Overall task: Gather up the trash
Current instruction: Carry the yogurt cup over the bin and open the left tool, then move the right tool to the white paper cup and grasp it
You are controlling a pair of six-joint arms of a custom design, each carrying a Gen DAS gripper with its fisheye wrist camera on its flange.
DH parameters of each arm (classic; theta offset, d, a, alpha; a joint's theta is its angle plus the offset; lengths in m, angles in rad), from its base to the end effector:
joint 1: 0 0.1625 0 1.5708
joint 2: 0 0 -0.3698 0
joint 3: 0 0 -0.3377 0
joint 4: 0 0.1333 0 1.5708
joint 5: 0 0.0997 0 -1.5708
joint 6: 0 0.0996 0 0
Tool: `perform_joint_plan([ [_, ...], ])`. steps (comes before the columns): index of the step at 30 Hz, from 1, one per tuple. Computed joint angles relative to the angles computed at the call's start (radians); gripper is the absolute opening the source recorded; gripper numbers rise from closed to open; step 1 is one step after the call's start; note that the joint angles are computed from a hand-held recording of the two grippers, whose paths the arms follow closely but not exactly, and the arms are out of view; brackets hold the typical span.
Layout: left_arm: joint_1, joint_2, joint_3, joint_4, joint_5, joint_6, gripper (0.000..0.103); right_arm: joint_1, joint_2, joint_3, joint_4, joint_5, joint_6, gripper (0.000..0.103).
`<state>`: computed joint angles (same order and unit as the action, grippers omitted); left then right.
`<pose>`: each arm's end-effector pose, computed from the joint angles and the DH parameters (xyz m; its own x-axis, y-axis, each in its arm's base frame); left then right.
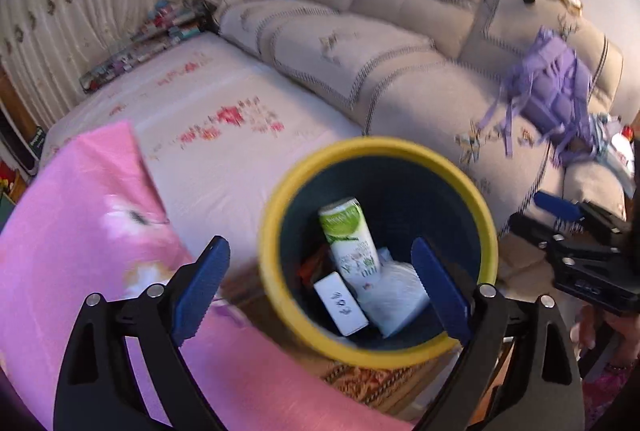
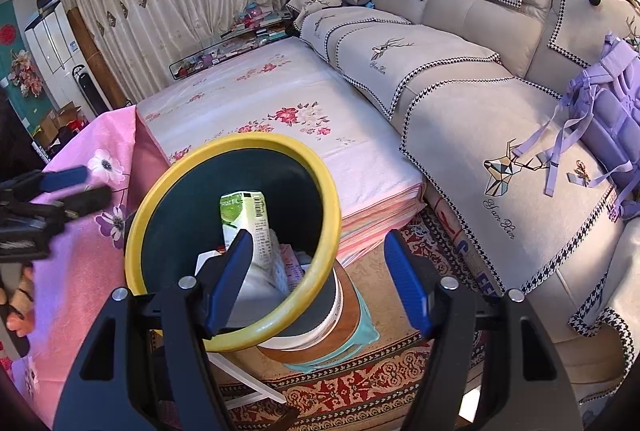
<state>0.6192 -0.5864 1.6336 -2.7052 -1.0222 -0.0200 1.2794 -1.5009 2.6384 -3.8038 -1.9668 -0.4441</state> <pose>-0.3677 -0.4896 -0.0013 -0.5483 0.6568 -0.5177 0.8004 0.5914 -0.0975 0.0061 -0.3098 0.2715 -0.7655 0.3477 0.5414 -0.2186 0.6508 -0.7271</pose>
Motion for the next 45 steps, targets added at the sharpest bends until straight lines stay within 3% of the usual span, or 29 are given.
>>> perform_joint_plan([
  [3, -0.012, -0.152, 0.193, -0.187, 0.055, -0.001, 0.098, 0.036, 0.024, -0.008, 0.003, -0.026, -0.001, 0.065],
  [6, -0.02, -0.298, 0.352, -0.273, 0.139, -0.033, 0.098, 0.098, 0.069, -0.029, 0.012, -0.061, 0.005, 0.065],
  [11, -0.008, -0.519, 0.567, -0.32, 0.365, -0.087, 0.098, 0.237, 0.181, -0.101, 0.048, -0.133, 0.024, 0.065],
  [17, 0.012, -0.769, 0.764, -0.341, 0.633, -0.132, 0.098, 0.416, 0.323, -0.244, 0.18, -0.182, 0.068, 0.065],
  [21, 0.037, -0.864, 0.831, -0.328, 0.727, -0.145, 0.098, 0.52, 0.421, -0.379, 0.334, -0.164, 0.099, 0.065],
  [24, 0.078, -0.904, 0.85, -0.355, 0.732, -0.119, 0.098, 0.594, 0.509, -0.501, 0.448, -0.16, 0.113, 0.065],
  [32, 0.151, -0.961, 0.889, -0.434, 0.645, -0.032, 0.098, 0.752, 0.776, -0.919, 0.789, -0.077, 0.143, 0.065],
  [37, 0.161, -0.986, 0.883, -0.353, 0.601, -0.105, 0.098, 0.808, 0.976, -1.236, 1.042, -0.027, 0.2, 0.065],
  [40, 0.163, -0.989, 0.884, -0.35, 0.599, -0.109, 0.098, 0.83, 1.096, -1.42, 1.17, -0.028, 0.227, 0.056],
  [45, 0.148, -0.98, 0.896, -0.363, 0.62, -0.104, 0.098, 0.845, 1.262, -1.67, 1.31, -0.102, 0.271, 0.044],
])
